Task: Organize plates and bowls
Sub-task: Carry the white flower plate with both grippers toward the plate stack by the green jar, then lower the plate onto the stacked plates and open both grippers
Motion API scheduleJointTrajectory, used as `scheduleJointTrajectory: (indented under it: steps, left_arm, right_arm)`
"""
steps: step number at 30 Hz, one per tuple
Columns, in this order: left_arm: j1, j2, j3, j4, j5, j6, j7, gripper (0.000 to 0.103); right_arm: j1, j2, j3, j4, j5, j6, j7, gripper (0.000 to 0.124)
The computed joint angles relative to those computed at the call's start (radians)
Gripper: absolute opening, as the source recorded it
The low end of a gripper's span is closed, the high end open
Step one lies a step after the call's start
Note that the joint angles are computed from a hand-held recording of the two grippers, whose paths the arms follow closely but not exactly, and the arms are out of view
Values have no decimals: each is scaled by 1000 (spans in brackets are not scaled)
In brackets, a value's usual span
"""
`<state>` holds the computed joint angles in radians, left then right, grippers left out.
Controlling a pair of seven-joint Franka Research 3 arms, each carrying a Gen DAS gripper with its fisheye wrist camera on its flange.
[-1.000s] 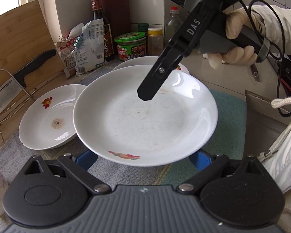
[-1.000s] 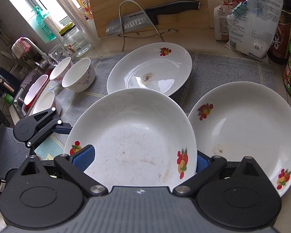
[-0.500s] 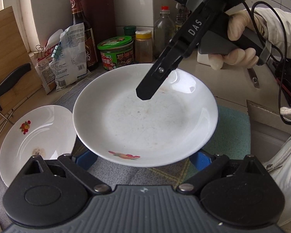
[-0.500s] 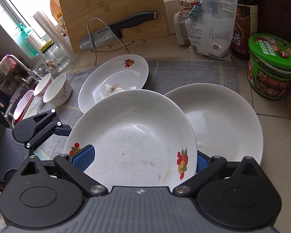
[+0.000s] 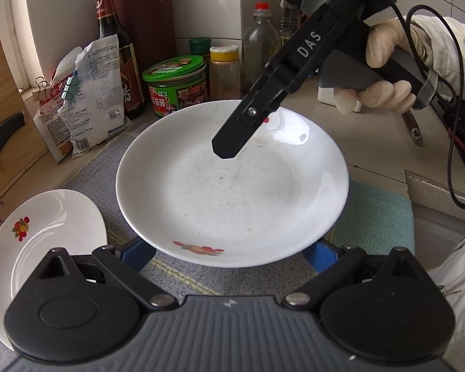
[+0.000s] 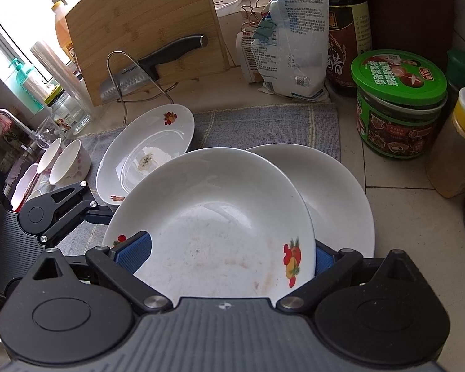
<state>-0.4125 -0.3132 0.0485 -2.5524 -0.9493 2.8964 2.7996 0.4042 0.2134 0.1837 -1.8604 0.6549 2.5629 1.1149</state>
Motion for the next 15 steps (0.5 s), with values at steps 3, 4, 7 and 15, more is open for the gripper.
scheduleJointTrajectory:
  steps: [3, 4, 7, 15]
  left_arm:
    - [4, 19, -5, 18, 3, -6, -7, 99]
    - [9, 24, -9, 23, 7, -8, -11, 99]
    - [22, 37, -18, 38, 11, -20, -20, 99]
    - [72, 78, -53, 74, 47, -45, -46, 99]
  right_arm:
    - [-4, 9, -3, 4, -1, 2, 1, 103]
    - [-5, 12, -4, 6, -2, 2, 1, 103]
    - [-8, 22, -5, 11, -4, 5, 6, 103]
    - [-17, 41, -4, 22, -6, 14, 10, 103]
